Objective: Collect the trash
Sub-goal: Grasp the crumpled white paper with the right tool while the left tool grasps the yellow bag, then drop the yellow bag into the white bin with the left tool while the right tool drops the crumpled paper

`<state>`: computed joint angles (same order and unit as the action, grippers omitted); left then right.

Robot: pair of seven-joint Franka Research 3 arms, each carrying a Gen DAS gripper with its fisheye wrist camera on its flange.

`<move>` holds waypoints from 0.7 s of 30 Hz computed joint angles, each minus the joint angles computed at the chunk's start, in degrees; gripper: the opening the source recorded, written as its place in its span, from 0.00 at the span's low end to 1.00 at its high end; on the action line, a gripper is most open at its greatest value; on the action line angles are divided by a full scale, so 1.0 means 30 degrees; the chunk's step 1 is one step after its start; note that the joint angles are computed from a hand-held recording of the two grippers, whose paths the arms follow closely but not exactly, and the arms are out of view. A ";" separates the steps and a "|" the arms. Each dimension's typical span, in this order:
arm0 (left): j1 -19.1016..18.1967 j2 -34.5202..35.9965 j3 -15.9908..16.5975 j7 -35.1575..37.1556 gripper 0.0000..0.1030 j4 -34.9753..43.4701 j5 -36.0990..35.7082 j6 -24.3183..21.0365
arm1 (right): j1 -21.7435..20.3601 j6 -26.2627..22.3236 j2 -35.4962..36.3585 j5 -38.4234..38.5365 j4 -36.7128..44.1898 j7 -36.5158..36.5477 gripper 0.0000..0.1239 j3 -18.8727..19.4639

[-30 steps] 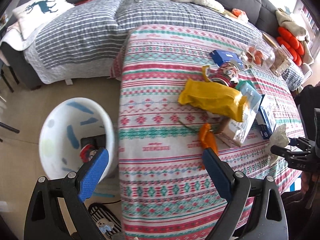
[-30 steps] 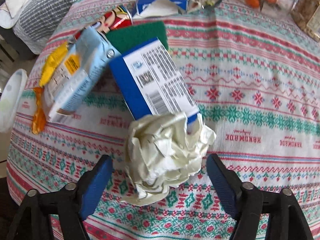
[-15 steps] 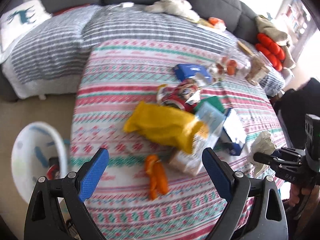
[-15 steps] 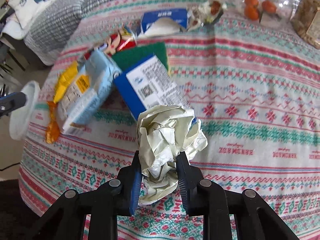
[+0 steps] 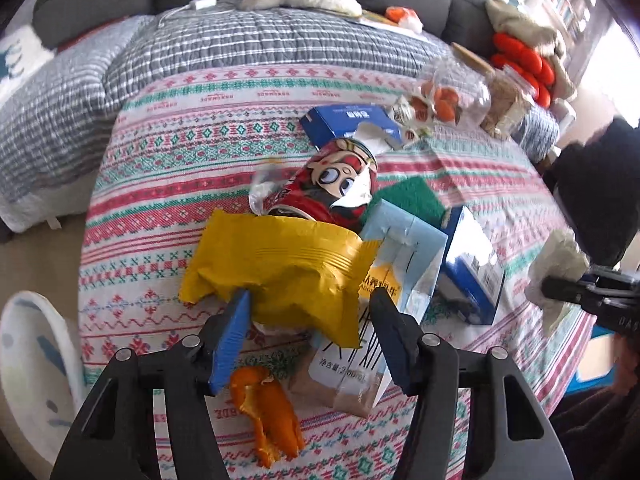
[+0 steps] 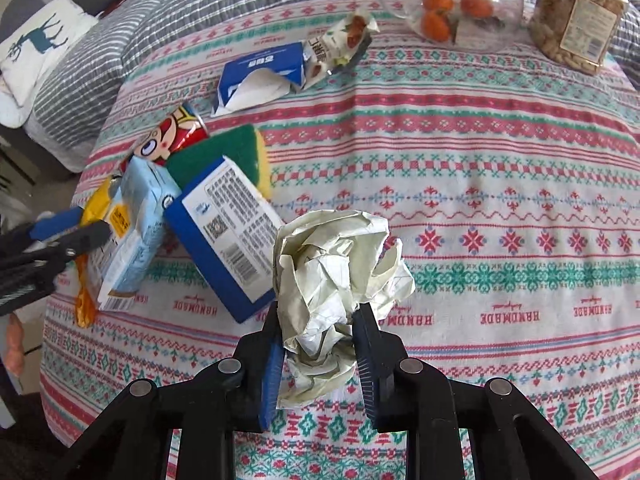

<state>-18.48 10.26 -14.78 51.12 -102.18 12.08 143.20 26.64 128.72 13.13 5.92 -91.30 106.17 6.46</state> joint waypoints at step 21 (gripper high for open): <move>0.0250 -0.1429 0.0213 -0.1494 0.09 -0.0998 0.0550 0.1280 | 0.0269 0.0405 0.0723 0.0112 0.1412 -0.0138 0.24 0.0005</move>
